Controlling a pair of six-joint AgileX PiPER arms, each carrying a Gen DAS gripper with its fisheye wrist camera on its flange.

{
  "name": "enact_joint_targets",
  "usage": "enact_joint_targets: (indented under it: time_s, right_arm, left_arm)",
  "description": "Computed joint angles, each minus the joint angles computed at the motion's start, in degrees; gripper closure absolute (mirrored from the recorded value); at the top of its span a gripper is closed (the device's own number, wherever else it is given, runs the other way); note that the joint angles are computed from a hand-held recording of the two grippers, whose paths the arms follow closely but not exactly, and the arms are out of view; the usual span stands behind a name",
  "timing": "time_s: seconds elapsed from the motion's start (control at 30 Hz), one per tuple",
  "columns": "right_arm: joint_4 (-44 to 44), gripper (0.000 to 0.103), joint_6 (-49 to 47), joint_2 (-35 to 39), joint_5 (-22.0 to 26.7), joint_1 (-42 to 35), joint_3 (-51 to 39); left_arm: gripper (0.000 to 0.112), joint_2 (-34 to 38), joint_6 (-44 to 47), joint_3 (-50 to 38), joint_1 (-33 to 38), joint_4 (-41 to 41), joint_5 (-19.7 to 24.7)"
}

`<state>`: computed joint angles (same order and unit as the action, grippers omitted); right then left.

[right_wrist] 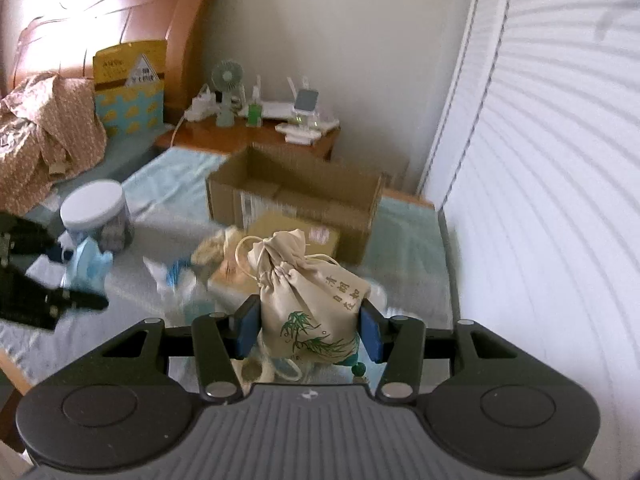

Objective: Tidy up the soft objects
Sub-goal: 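Drop the pouch into the cardboard box with the right tool while the left holds masks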

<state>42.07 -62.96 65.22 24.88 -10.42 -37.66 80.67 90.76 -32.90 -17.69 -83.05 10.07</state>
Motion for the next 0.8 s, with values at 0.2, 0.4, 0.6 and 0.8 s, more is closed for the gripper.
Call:
enact_joint_targets:
  time_s: [0.2, 0.4, 0.6, 0.8]
  right_arm:
    - [-2.2, 0.047, 1.7, 6.7, -2.1, 4.4, -9.9]
    - [-6.1, 0.047, 5.4, 16.9, -1.6, 7.6, -22.8]
    - [-6.5, 0.047, 5.5, 28.2, 1.6, 9.1, -36.3]
    - [-5.4, 0.047, 5.1, 39.0, 5.9, 9.5, -49.0]
  left_arm:
    - [0.060, -1.3, 1.0, -0.2, 1.1, -0.3, 1.9]
    - [0.060, 0.0, 2.2, -1.5, 2.6, -1.8, 3.4]
    - [0.060, 2.6, 2.9, -3.8, 3.2, -4.0, 3.4]
    - [0.060, 5.3, -1.3, -6.3, 3.3, -0.8, 2.6]
